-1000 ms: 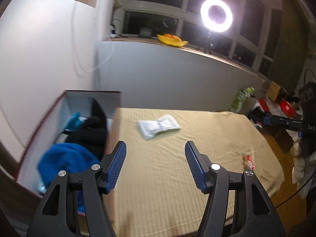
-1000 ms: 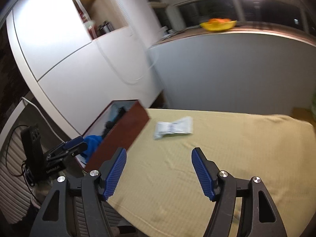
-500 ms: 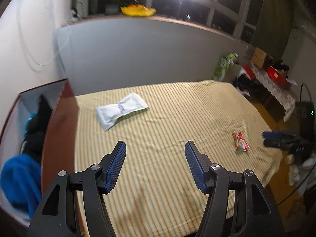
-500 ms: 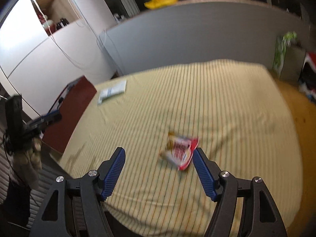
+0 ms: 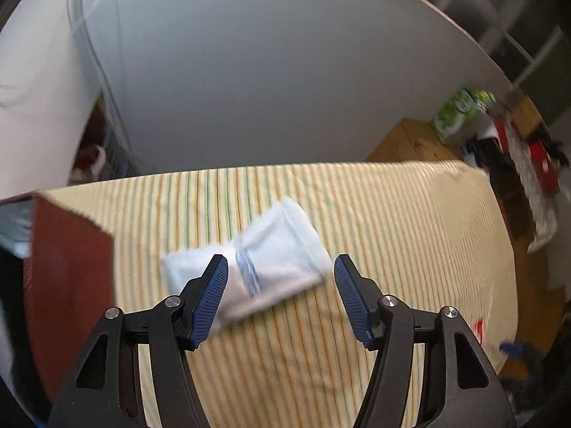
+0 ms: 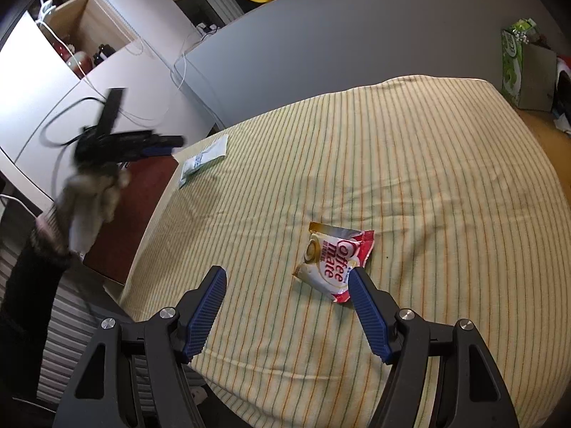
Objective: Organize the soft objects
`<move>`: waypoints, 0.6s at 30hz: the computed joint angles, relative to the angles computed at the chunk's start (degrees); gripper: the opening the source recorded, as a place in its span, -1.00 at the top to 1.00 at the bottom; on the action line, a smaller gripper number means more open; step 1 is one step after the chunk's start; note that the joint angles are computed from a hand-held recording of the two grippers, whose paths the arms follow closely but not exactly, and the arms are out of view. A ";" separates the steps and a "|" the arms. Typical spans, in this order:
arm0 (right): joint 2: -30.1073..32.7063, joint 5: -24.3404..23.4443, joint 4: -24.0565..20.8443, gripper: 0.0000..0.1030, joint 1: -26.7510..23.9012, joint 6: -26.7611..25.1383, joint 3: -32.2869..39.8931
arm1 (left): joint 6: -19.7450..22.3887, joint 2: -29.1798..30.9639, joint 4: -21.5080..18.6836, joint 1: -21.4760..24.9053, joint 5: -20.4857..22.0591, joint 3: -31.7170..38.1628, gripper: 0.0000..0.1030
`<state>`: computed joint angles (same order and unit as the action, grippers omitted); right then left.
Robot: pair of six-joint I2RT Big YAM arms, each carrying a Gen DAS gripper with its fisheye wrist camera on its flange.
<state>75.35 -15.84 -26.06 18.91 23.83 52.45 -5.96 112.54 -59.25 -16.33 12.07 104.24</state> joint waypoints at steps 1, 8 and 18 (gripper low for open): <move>-0.46 0.14 -0.02 -0.30 -0.22 0.04 -0.33 | -0.21 1.06 -0.28 0.04 -0.93 1.10 -0.19; -1.35 -0.74 -0.08 -0.30 -1.61 0.28 -1.37 | -1.10 6.18 -3.36 0.89 -3.79 6.84 -0.19; -0.93 -2.17 1.06 -0.30 -1.37 1.62 -1.44 | -2.19 7.06 -7.80 2.93 6.07 7.47 -0.21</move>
<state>74.42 -18.00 -25.00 17.54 25.45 51.01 -8.15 119.60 -67.05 -13.40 18.14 111.70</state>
